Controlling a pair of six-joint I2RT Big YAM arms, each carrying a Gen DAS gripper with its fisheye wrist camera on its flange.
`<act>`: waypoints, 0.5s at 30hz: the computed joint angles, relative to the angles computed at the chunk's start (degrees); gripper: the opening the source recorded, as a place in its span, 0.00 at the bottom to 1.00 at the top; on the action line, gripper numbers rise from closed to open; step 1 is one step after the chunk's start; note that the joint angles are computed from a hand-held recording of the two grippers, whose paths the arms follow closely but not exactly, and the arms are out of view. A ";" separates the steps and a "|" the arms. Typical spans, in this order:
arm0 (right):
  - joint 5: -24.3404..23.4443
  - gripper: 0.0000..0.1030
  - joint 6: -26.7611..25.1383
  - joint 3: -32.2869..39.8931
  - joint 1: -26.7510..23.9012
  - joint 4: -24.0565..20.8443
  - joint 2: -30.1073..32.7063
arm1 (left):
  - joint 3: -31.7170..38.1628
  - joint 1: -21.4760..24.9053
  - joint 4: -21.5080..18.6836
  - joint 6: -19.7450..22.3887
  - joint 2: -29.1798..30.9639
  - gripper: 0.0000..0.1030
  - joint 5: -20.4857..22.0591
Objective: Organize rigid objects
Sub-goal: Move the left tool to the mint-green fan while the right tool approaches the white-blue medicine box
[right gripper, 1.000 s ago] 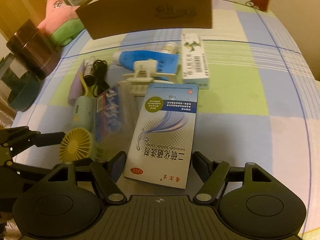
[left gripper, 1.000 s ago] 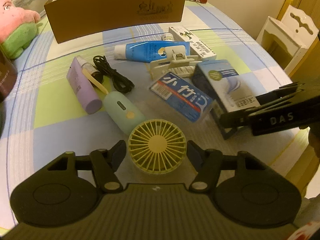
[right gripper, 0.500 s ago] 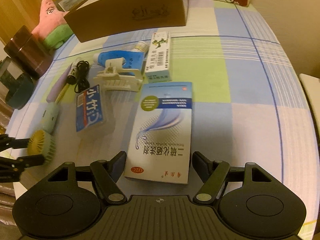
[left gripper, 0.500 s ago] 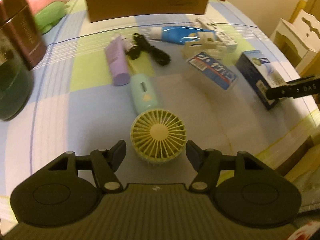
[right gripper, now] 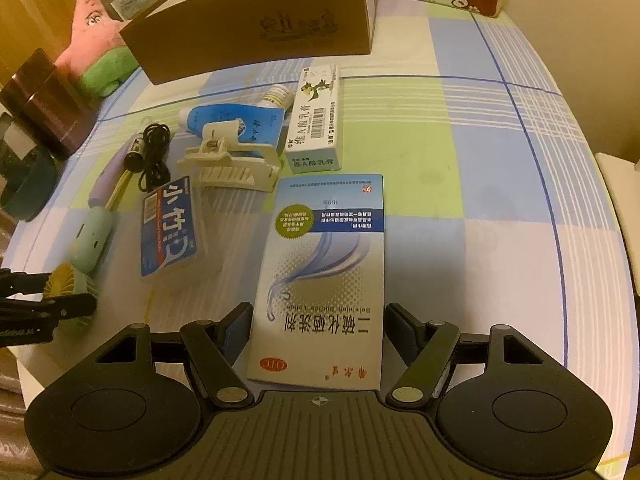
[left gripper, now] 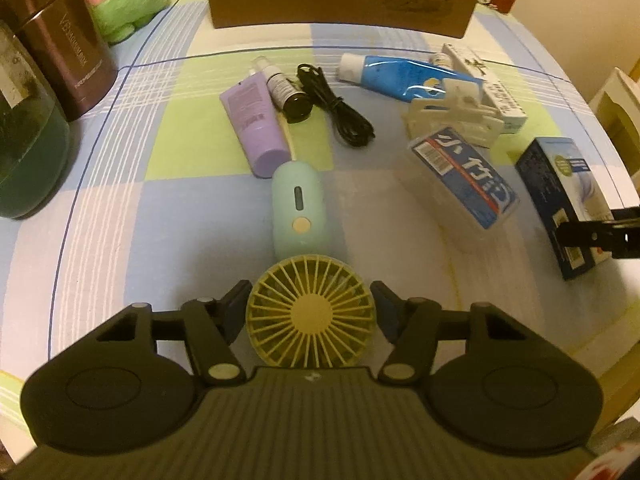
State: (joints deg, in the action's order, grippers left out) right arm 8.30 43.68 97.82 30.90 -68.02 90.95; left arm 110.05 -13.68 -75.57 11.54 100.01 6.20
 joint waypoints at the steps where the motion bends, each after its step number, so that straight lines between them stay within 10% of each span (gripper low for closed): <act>1: -0.12 0.70 -0.07 0.11 -0.05 0.11 0.15 | 0.42 -0.10 -0.27 -0.07 0.29 0.60 -0.27; 11: -0.75 0.70 -2.60 1.97 -0.81 0.00 2.04 | 4.30 -1.71 -0.49 -1.56 3.15 0.58 -3.16; 15: -0.22 0.70 -3.82 2.28 -0.98 0.53 2.59 | 5.46 -2.18 -0.40 -1.96 4.19 0.40 -4.28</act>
State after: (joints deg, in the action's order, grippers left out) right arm 8.08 39.85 100.10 29.92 -67.49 93.54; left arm 115.52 -15.86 -75.97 9.59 104.20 1.91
